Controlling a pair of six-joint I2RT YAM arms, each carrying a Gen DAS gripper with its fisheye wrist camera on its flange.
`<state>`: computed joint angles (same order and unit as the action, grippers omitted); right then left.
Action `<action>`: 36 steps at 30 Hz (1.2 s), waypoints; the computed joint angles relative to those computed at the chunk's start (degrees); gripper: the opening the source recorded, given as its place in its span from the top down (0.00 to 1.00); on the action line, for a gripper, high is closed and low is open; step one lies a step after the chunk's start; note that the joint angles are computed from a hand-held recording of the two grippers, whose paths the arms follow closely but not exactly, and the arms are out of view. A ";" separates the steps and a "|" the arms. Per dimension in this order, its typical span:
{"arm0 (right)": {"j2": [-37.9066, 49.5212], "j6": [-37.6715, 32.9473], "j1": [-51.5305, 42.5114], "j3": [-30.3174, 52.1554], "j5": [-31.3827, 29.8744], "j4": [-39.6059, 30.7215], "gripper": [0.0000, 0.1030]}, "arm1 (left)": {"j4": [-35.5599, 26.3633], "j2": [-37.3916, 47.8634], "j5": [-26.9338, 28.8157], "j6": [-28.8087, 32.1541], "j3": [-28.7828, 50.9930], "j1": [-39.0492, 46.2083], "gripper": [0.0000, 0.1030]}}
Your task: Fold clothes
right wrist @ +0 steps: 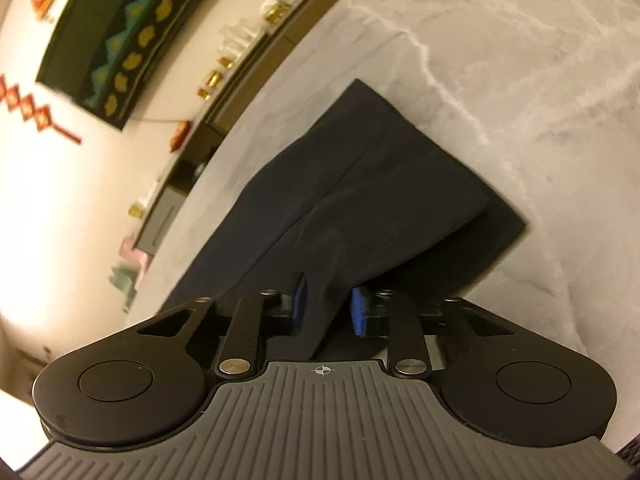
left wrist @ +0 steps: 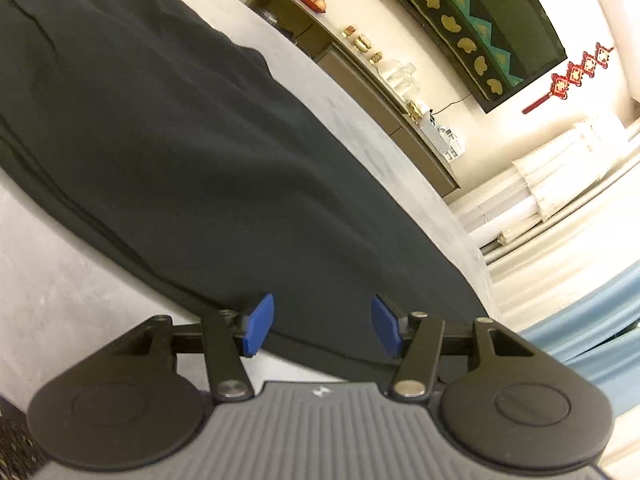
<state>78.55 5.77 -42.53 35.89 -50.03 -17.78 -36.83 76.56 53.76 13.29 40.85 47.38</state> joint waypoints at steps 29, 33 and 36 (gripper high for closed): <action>-9.84 -6.42 -6.22 -4.77 3.34 -5.60 0.94 | 3.90 -3.13 -2.02 -3.44 -2.44 -0.92 0.42; -8.70 -1.87 -5.54 -4.25 5.72 -1.55 0.88 | 3.32 -3.79 -2.34 -2.35 -2.55 -0.87 0.42; -9.20 1.06 -3.99 -4.17 9.26 1.23 0.87 | 2.70 -3.84 -2.33 -1.63 -2.46 0.40 0.42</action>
<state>69.36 6.82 -46.52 31.72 -40.77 -16.55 -34.13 72.72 51.43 11.67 38.38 47.78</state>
